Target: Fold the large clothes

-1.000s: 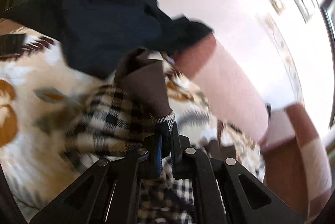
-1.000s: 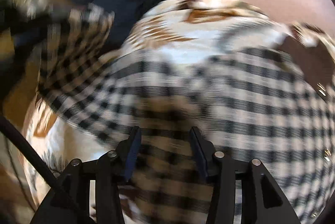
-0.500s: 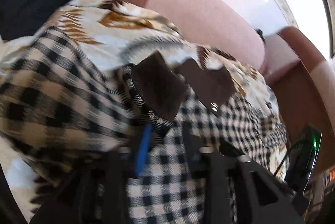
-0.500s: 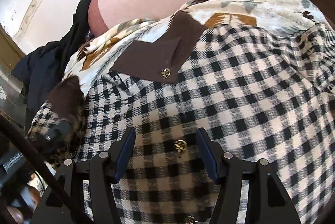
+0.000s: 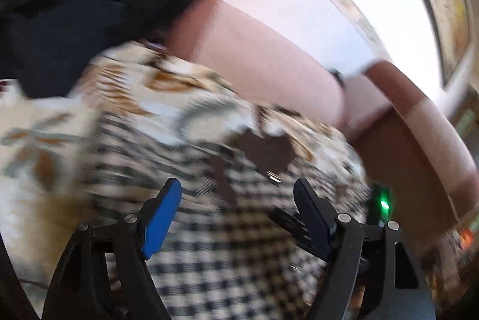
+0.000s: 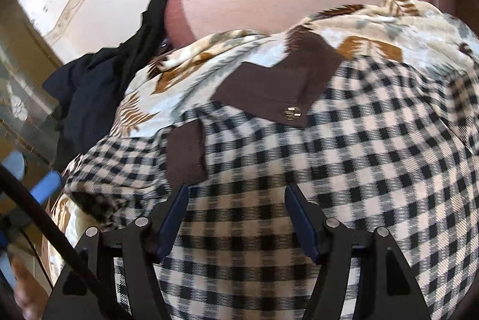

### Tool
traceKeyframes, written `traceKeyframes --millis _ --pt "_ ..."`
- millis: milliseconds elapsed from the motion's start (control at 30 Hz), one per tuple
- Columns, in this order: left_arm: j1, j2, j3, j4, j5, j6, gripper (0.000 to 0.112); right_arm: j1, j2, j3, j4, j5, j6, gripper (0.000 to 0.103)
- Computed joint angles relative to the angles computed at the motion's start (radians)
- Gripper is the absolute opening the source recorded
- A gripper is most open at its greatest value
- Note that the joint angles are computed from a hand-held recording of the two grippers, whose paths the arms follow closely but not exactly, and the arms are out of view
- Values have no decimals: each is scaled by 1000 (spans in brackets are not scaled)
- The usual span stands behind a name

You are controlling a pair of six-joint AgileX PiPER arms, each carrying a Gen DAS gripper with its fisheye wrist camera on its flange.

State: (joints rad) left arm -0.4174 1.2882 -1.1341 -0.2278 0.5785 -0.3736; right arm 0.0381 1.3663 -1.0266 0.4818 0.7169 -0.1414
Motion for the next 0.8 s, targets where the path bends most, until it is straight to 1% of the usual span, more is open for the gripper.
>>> traceKeyframes --millis 67,133,167,267,300,367,400,433,467,500,533,567,633,700,800 --pt "44 -11 18 131 25 -125 77 42 25 -19 -21 -6 32 76" --pt "88 -9 32 185 44 -182 77 70 81 -52 -34 -9 73 76" --pt "120 -12 46 182 42 -186 77 77 112 -69 -34 -7 91 76" --pt "230 -22 84 61 25 -90 77 80 231 -132 26 -3 124 77" --pt "255 -22 92 35 21 -71 77 92 257 -149 29 -15 145 77" --pt "280 -17 99 27 12 -72 77 132 286 -189 -19 -41 209 77" --pt "283 -15 100 37 10 -86 77 146 311 -223 -5 -27 205 66" --pt "281 -13 104 52 6 -104 77 155 328 -249 15 -15 197 53" --pt "281 -8 105 64 3 -120 77 161 344 -273 41 5 182 18" --pt "273 0 102 83 -1 -143 77 161 365 -303 68 38 163 6" --pt "267 7 102 98 -3 -160 77 159 371 -321 90 59 148 6" --pt "257 13 100 117 -4 -181 77 163 355 -316 72 53 160 6" --pt "234 22 96 151 -3 -217 77 157 307 -310 -9 52 188 6" --pt "196 36 88 188 -1 -250 77 124 265 -292 -42 69 181 5" --pt "134 61 70 256 11 -306 77 37 188 -253 -111 99 162 5"
